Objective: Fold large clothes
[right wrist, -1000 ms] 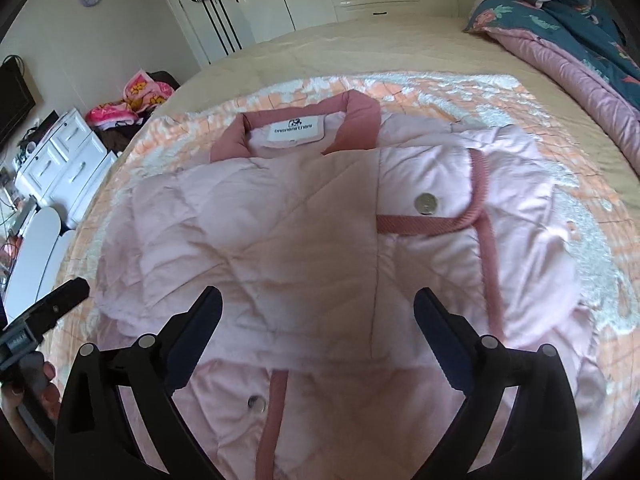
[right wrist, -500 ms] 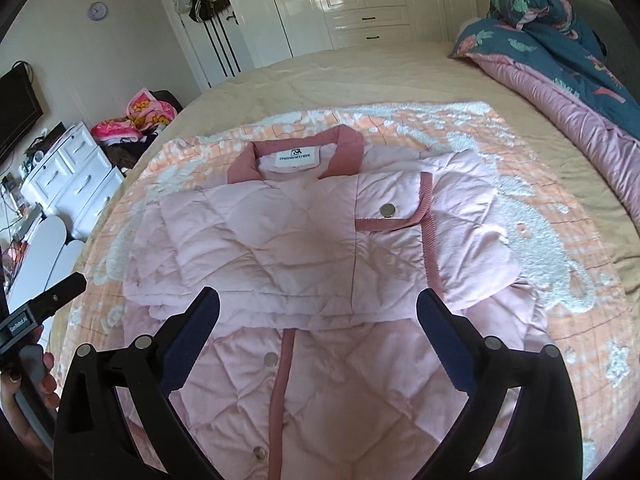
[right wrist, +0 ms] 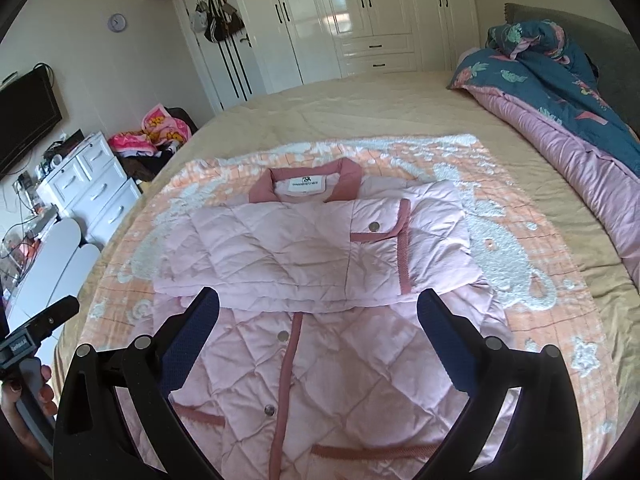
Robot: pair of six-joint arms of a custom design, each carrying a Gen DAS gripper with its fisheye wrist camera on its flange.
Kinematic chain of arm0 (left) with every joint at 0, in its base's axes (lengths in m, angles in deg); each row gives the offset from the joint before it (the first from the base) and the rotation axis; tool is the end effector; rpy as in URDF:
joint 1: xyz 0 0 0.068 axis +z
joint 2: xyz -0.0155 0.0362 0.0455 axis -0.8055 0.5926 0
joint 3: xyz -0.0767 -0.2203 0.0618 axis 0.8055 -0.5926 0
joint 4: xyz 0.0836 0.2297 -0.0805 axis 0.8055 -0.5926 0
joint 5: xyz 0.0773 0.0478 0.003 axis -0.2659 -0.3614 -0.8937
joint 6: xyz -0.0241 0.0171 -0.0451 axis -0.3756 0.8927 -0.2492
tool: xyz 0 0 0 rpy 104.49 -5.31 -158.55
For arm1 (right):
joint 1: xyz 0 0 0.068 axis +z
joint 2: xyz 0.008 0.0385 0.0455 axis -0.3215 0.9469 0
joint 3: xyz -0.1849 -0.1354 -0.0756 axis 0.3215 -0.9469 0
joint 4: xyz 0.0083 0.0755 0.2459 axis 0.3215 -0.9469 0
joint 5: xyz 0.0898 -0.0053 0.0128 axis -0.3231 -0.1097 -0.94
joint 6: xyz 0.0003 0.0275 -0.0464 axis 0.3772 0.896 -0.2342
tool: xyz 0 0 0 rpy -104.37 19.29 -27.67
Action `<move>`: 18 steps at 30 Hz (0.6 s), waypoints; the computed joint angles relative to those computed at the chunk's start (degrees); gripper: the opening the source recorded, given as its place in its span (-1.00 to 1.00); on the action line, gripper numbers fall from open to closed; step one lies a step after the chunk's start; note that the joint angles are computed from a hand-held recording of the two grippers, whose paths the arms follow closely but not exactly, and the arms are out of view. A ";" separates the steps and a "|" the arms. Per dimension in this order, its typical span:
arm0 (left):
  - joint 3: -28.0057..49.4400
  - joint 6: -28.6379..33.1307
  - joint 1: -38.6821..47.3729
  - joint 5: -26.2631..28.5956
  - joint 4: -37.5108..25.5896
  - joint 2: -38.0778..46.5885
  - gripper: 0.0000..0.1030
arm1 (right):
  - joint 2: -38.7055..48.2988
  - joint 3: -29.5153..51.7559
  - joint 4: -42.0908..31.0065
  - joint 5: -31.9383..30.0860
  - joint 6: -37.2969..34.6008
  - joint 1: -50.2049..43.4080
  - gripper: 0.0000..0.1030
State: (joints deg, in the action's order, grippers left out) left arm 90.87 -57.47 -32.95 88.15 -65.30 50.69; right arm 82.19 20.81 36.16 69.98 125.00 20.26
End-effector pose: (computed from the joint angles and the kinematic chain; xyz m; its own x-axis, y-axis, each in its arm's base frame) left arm 0.2145 0.0610 0.3331 -0.7072 -0.0270 -0.7065 0.1999 0.9509 -0.2364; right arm 0.1811 0.1287 0.3337 -0.6542 0.2309 -0.7202 0.0785 0.9678 0.2390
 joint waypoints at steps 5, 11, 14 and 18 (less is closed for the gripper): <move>0.11 3.02 3.68 1.79 -4.39 -3.31 0.82 | -2.85 1.80 -5.25 4.66 2.61 5.62 0.92; 0.20 6.25 6.17 2.78 -9.70 -7.14 0.82 | -6.09 2.66 -12.09 10.29 7.99 13.08 0.92; 0.01 7.69 6.62 2.60 -11.97 -9.58 0.82 | -7.21 3.31 -16.16 12.64 11.48 16.24 0.92; -0.03 9.30 7.14 2.02 -14.37 -11.88 0.82 | -8.93 3.78 -20.60 14.82 14.71 19.58 0.92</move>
State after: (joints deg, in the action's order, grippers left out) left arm 90.84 -48.16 -25.80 90.17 -79.66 38.81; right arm 73.26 24.60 15.57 84.80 139.70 39.83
